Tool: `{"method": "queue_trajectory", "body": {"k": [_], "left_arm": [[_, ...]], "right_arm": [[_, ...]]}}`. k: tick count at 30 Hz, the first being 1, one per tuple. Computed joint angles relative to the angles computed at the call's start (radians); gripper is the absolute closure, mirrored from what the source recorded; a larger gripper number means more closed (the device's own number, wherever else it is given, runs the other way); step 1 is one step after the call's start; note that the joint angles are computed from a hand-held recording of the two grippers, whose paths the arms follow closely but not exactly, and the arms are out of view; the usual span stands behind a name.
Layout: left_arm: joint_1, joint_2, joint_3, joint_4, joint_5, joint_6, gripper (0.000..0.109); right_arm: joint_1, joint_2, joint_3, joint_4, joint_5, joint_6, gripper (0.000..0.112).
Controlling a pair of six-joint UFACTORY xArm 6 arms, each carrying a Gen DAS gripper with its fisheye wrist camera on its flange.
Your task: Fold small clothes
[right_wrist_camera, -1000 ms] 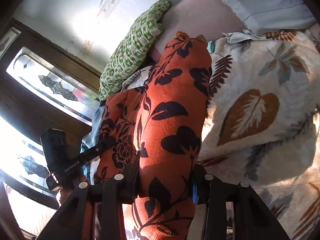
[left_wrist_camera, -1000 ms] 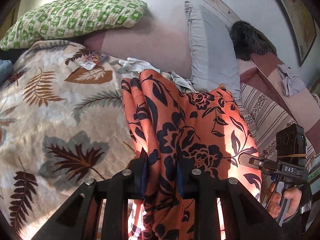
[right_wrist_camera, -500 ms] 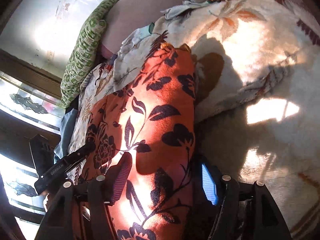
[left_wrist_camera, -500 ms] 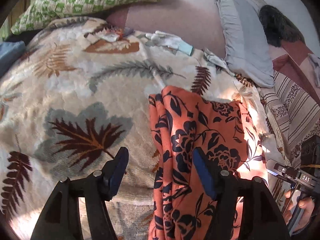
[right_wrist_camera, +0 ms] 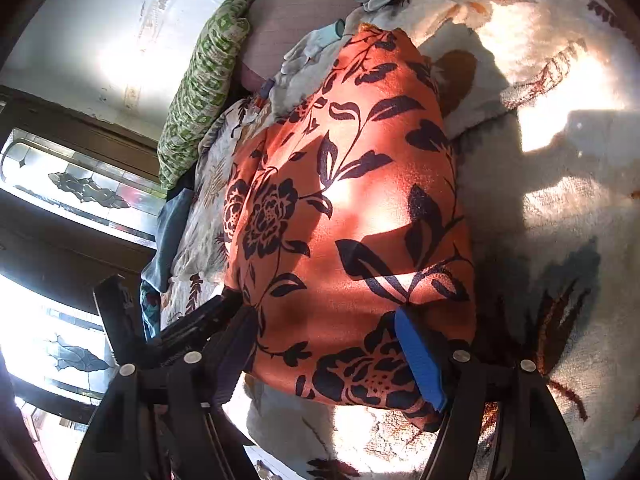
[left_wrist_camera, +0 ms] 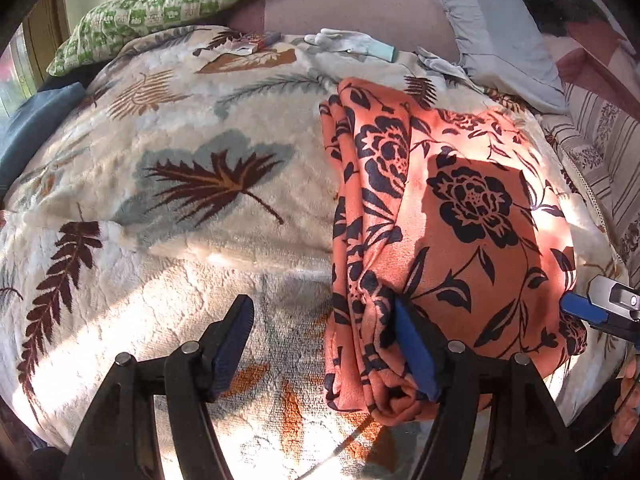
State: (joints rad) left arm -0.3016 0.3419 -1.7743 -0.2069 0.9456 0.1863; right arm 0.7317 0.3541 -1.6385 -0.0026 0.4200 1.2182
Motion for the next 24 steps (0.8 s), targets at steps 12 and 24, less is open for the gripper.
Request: {"method": "queue_trajectory", "body": {"k": [12, 24], "left_arm": [[-0.020, -0.062, 0.105, 0.051, -0.069, -0.007, 0.036], [-0.030, -0.052, 0.096, 0.066, -0.068, -0.012, 0.036]], "right_arm": [[-0.082, 0.120, -0.252, 0.038, 0.067, -0.125, 0.038], [-0.158, 0.335, -0.560, 0.193, 0.233, -0.216, 0.038]]}}
